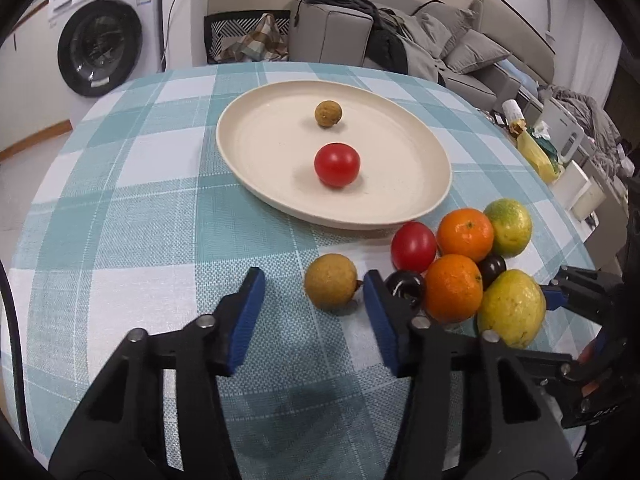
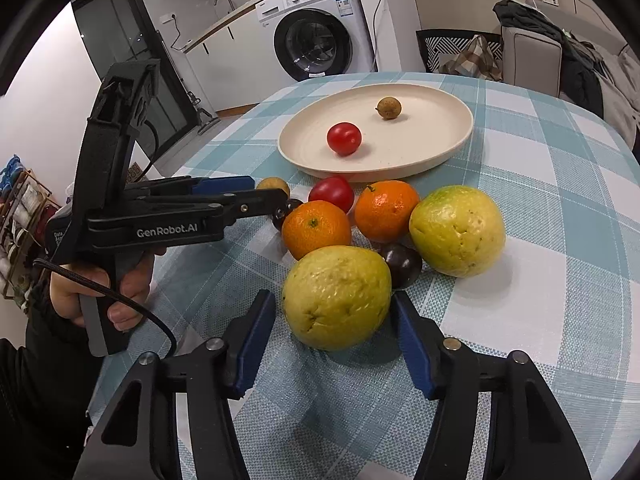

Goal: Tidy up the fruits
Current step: 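Close left tool on brown fruit while right tool closes on yellow guava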

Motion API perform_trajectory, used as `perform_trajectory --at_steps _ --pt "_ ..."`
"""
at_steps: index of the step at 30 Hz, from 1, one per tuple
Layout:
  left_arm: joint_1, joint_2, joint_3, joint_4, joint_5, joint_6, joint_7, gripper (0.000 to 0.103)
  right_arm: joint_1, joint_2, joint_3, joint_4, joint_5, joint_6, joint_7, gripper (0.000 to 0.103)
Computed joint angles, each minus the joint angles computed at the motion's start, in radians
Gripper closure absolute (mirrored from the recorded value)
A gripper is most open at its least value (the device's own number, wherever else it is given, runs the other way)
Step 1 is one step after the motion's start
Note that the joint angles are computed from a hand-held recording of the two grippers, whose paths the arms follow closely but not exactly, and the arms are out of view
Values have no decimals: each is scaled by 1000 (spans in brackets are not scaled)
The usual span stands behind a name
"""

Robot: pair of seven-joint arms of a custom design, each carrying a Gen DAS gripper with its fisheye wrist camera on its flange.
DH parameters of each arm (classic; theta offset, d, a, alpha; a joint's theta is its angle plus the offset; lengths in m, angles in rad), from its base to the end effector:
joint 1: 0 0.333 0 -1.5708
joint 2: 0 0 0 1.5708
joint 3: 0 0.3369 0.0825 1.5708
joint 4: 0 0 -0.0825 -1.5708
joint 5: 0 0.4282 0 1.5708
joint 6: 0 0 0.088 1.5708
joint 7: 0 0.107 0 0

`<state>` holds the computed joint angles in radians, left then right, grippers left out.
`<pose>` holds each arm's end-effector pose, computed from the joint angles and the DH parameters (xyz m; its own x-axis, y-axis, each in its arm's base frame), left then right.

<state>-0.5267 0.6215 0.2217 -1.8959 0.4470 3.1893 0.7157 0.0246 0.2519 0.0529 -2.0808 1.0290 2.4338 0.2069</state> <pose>0.6586 -0.2659 0.2293 -0.0399 -0.9887 0.1445 -0.7855 -0.0584 -0.6161 0.6279 0.0504 0.3064 0.6579 -0.6913 -0.2987 -0.7012 -0.4177 -0.5778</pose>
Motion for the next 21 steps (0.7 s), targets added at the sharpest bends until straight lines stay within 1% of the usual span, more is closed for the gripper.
perform_trajectory --at_steps 2,4,6,14,19,21 --pt "32 -2 -37 0 3 6 21 78 -1 -3 0 -3 2 -4 -1 47" --pt "50 -3 -58 -4 -1 14 36 78 -2 -3 0 -2 5 -3 -2 49" --pt "43 -5 -53 -8 -9 21 43 78 -3 -2 -1 -1 9 -6 -2 50" --pt "-46 -23 35 -44 -67 77 66 78 -5 -15 4 -17 48 5 -48 52" --pt "-122 -35 108 -72 -141 112 98 78 -3 -45 1 -37 117 20 -93 52" --pt "-161 -37 147 -82 -176 128 114 78 -3 -56 -2 -42 152 21 -115 52"
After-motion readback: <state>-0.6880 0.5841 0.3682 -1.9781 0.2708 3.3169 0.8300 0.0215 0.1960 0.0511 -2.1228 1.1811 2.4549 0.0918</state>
